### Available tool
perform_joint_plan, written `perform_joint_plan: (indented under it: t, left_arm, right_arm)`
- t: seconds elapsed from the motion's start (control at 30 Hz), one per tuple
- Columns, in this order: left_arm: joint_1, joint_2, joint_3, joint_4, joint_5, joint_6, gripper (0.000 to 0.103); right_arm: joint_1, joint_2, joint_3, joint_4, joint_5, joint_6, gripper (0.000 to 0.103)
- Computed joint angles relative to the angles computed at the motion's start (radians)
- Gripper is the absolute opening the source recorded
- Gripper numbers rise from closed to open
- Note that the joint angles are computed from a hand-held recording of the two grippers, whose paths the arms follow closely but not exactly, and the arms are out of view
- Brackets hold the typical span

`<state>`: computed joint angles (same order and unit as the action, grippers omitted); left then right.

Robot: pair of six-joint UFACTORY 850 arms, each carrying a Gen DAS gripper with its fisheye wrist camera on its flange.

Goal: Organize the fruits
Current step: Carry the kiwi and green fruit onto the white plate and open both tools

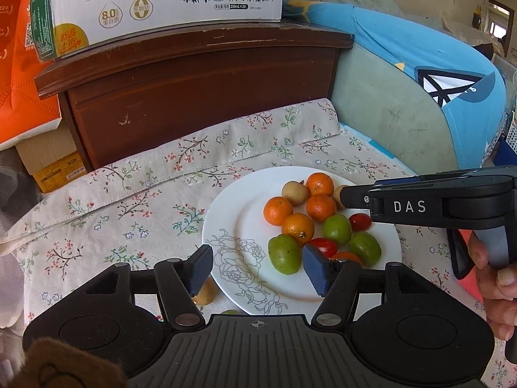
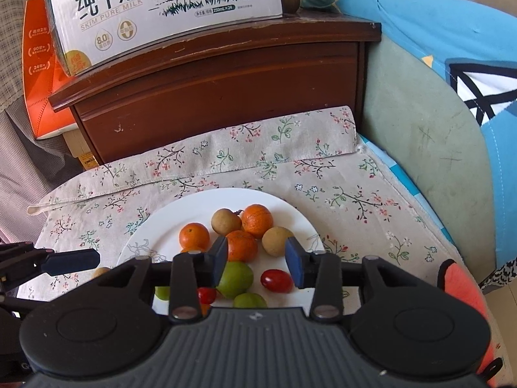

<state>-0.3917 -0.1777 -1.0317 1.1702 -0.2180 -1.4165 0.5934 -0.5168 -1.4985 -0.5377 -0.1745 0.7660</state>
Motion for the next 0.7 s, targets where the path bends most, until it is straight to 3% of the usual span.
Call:
perform_joint_plan:
  t: [0.13, 0.5, 0.7]
  left_arm:
    - [0.003, 0.020, 0.015, -0.017, -0.020, 0.032, 0.071]
    - [0.016, 0.048, 0.036, -0.100, -0.096, 0.145, 0.075]
    - [0.031, 0.068, 0.053, -0.134, -0.112, 0.194, 0.078]
  right_arm:
    - [0.012, 0.010, 0.008, -0.036, -0.003, 0.028, 0.043]
    - [0.052, 0.038, 0.034, -0.002, -0.012, -0.051, 0.053]
    - [0.073, 0.056, 0.052, 0.106, 0.004, -0.174, 0.055]
